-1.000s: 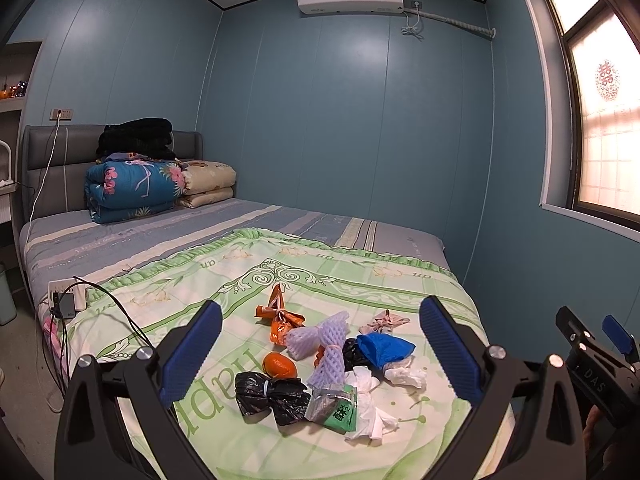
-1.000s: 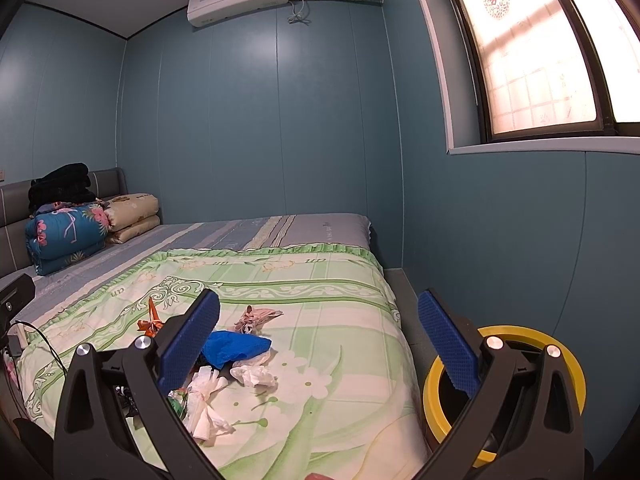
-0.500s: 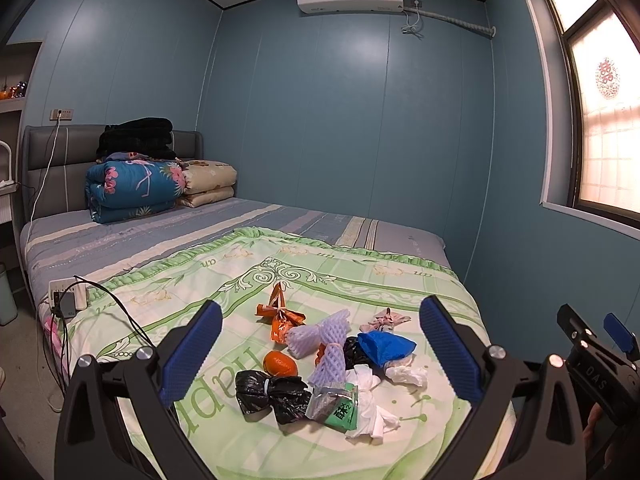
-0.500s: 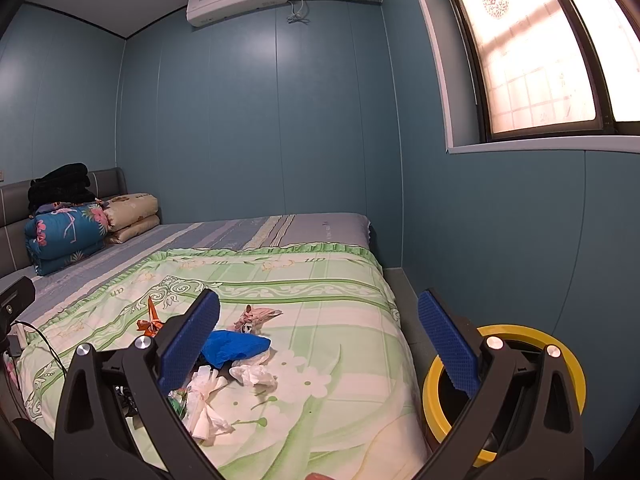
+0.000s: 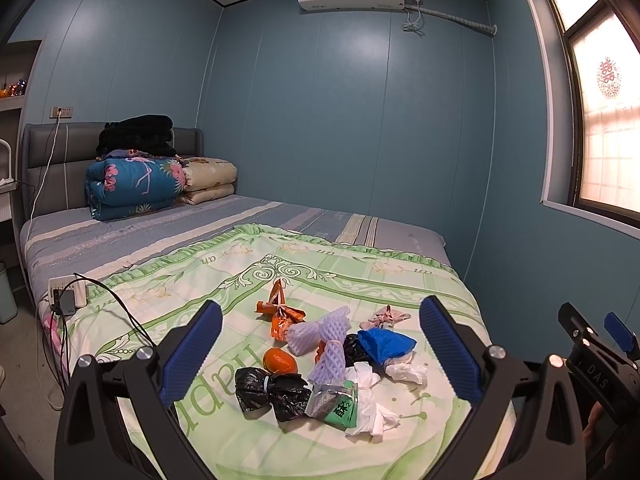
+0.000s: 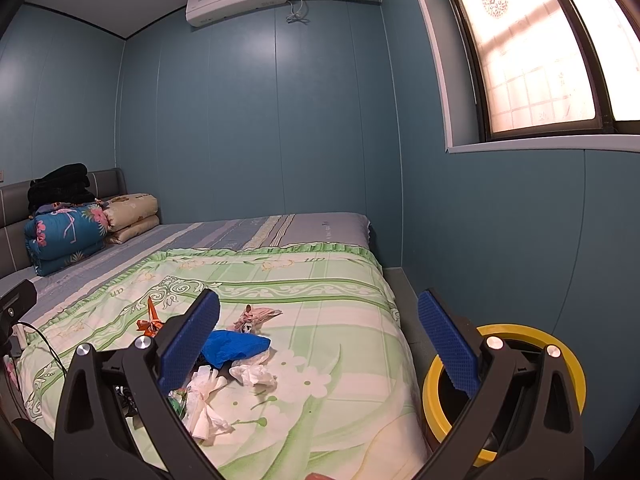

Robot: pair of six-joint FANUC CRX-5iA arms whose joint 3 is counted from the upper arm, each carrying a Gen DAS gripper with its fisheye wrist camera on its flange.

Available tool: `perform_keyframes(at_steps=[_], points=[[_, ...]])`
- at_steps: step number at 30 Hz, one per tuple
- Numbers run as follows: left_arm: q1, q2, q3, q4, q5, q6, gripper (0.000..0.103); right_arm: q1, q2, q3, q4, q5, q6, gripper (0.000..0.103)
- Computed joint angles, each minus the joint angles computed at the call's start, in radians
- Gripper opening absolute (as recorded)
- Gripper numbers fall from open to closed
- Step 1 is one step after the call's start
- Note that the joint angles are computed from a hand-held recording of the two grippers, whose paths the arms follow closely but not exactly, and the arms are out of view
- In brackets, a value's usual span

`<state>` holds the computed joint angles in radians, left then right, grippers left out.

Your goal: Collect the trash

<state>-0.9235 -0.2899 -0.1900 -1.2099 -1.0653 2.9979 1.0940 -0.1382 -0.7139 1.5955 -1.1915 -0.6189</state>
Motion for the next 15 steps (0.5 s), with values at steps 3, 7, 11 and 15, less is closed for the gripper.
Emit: perform_keyframes(at_steps=[3,7,11,15], points=[[0.001,0.000,0.000,0.002,0.001,-0.001,0.095,0.001,0.001,-0.001,0.002,-0.002,-0.003,0.095],[0.003,-0.001,-0.001,0.004,0.003,-0.001,0.095,0.002,0.003,-0.001,0.003,-0.005,-0.008,0.095],[0.004,-0.004,-0.003,0.005,0.004,-0.001,0.095,0.002,0.003,-0.001,0.002,-0.006,-0.007,0.095],[0.003,-0.003,-0.002,0.004,0.001,-0.002,0.095,0.000,0.001,-0.002,0.003,0.000,-0.008,0.095]])
